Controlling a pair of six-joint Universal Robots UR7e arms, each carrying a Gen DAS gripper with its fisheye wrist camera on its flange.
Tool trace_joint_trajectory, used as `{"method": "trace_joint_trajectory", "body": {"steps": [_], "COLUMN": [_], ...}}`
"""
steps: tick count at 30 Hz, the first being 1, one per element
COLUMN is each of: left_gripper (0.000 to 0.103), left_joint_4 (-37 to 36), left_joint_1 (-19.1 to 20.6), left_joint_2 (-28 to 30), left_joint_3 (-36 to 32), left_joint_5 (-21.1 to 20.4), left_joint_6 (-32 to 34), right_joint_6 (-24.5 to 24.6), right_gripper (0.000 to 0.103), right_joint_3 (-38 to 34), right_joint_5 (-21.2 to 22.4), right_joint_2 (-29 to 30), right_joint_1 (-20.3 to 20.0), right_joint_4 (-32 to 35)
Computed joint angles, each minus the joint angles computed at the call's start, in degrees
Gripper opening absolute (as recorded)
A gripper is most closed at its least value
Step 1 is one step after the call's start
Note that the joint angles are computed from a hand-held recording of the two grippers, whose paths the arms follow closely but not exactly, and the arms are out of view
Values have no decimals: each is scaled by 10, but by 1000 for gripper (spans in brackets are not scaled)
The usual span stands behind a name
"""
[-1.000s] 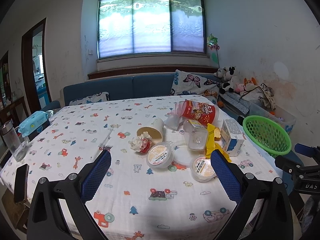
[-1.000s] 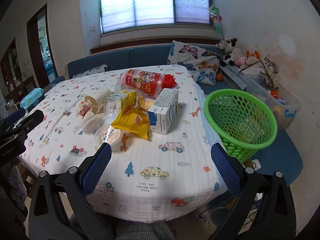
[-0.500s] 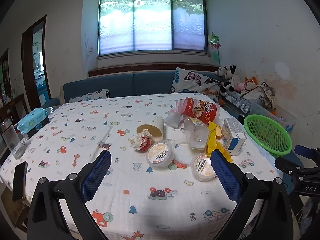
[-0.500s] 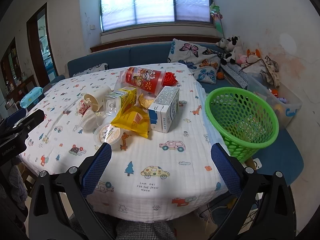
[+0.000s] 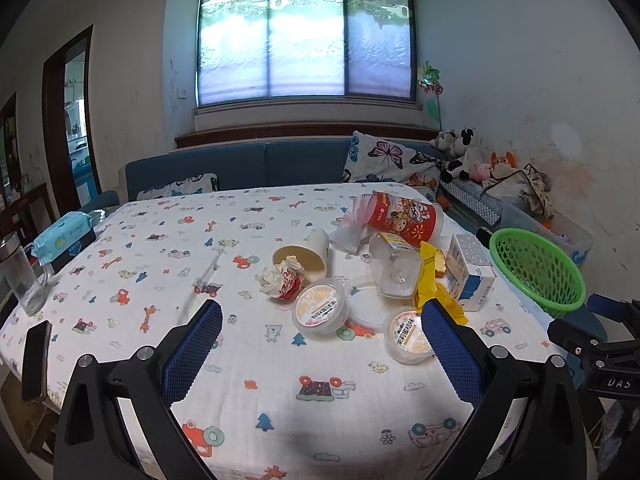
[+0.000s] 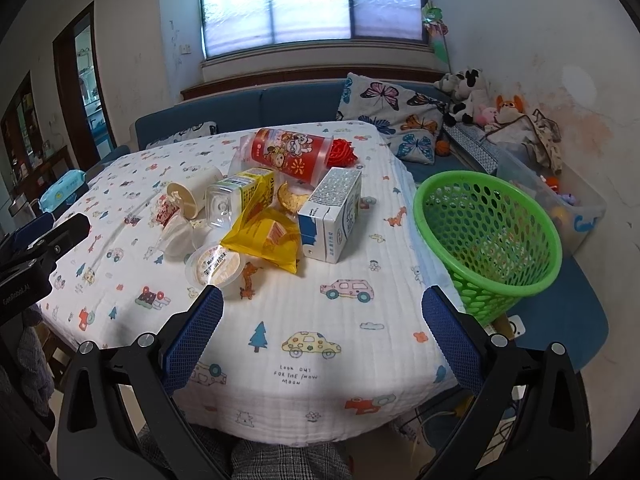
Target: Collect trash
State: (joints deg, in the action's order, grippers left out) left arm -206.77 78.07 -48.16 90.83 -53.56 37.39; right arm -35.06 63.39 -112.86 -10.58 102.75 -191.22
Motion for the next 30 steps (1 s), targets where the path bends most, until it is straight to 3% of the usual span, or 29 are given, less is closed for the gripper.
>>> {"method": "trace_joint_trajectory", "body": {"steps": [14, 30], "left_gripper": [97, 97], "left_joint_4": [23, 71], "left_joint_1": [7, 17], "left_joint_2": [12, 16], "left_joint_3": [-28, -65], "left_joint_5": [4, 12], "left_joint_6": [-5, -24], "right_joint_6": [-2, -3], "right_gripper": [99, 99], "right_joint_3": [-30, -114], "right_joint_5": [3, -2], "right_joint_2": [13, 40], "right_joint_1": [-3, -1], "right_joint_4": [35, 125]}}
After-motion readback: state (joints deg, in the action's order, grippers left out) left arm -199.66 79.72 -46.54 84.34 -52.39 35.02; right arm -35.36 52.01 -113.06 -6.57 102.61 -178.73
